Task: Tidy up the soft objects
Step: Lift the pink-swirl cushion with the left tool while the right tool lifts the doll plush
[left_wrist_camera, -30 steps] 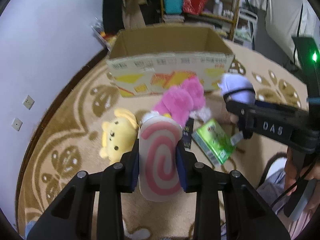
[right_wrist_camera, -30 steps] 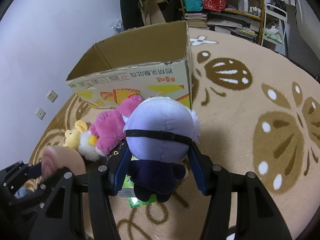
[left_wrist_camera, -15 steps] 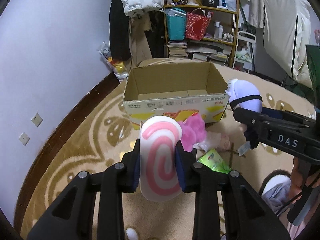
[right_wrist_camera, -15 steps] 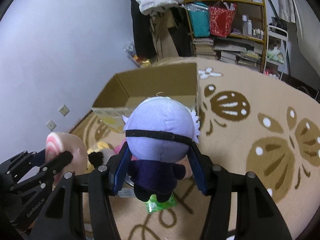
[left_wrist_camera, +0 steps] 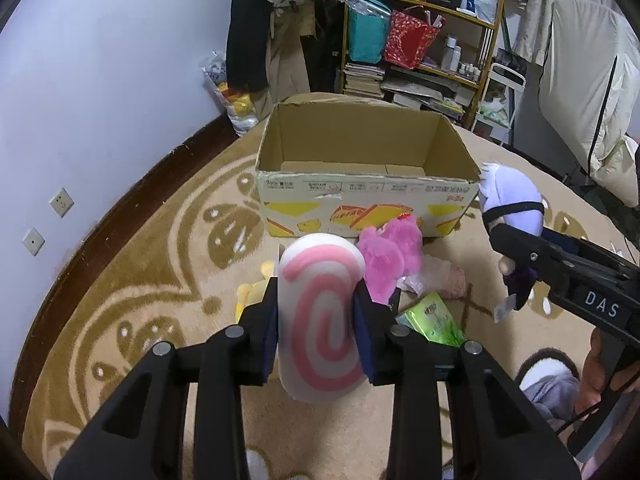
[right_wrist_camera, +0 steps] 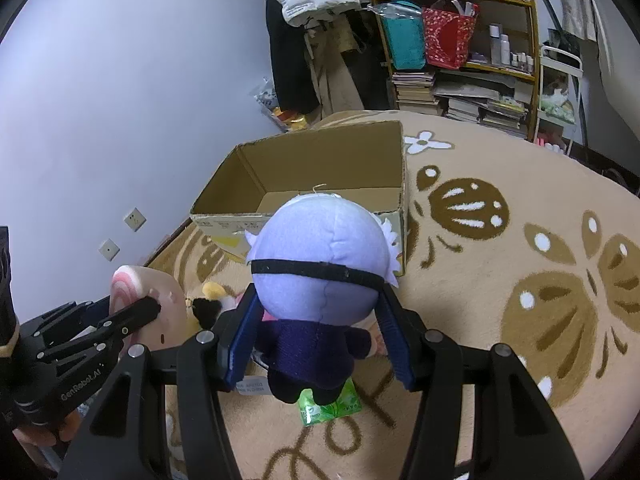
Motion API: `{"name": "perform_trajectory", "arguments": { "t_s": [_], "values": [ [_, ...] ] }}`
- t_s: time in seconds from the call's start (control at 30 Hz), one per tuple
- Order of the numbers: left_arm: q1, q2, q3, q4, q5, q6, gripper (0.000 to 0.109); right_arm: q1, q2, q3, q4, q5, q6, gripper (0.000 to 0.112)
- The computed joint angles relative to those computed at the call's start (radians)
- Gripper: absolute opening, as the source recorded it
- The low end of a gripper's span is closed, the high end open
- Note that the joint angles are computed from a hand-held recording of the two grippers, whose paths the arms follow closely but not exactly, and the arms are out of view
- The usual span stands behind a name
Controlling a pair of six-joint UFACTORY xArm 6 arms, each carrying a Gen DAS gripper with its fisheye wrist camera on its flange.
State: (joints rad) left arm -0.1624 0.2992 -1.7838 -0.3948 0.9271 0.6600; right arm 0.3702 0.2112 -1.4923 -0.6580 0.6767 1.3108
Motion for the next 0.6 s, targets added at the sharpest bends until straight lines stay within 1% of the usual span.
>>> {"name": "perform_trajectory", "arguments": {
  "t_s": [0.13,0.23,0.27,0.33,0.37,0.47,0.6],
  "values": [
    [0.009,-0.004,-0.005,-0.009,0.029,-0.004,0.031,-0.002,0.001,0.003,0.02,-0.008,-0.015,0.06],
    [0.025,-0.022,0.0,-0.052,0.051,0.001,0.031,-0.003,0.001,0.007,0.032,-0.015,-0.024,0.06],
    [0.031,-0.029,0.007,-0.063,0.043,0.009,0.031,-0.004,0.001,0.008,0.034,-0.017,-0.026,0.06],
    [0.034,-0.06,0.036,-0.076,-0.002,0.031,0.031,-0.004,0.0,0.009,0.03,-0.02,-0.025,0.06],
    [0.036,-0.064,0.035,-0.083,-0.008,0.042,0.031,-0.004,0.0,0.009,0.028,-0.022,-0.024,0.06],
    [0.043,-0.052,-0.009,-0.117,0.018,0.064,0.031,-0.005,0.001,0.004,0.018,-0.025,-0.024,0.06],
    [0.041,-0.002,-0.092,-0.116,0.059,0.053,0.031,-0.006,0.003,0.001,0.021,-0.029,-0.03,0.06]
  ]
}}
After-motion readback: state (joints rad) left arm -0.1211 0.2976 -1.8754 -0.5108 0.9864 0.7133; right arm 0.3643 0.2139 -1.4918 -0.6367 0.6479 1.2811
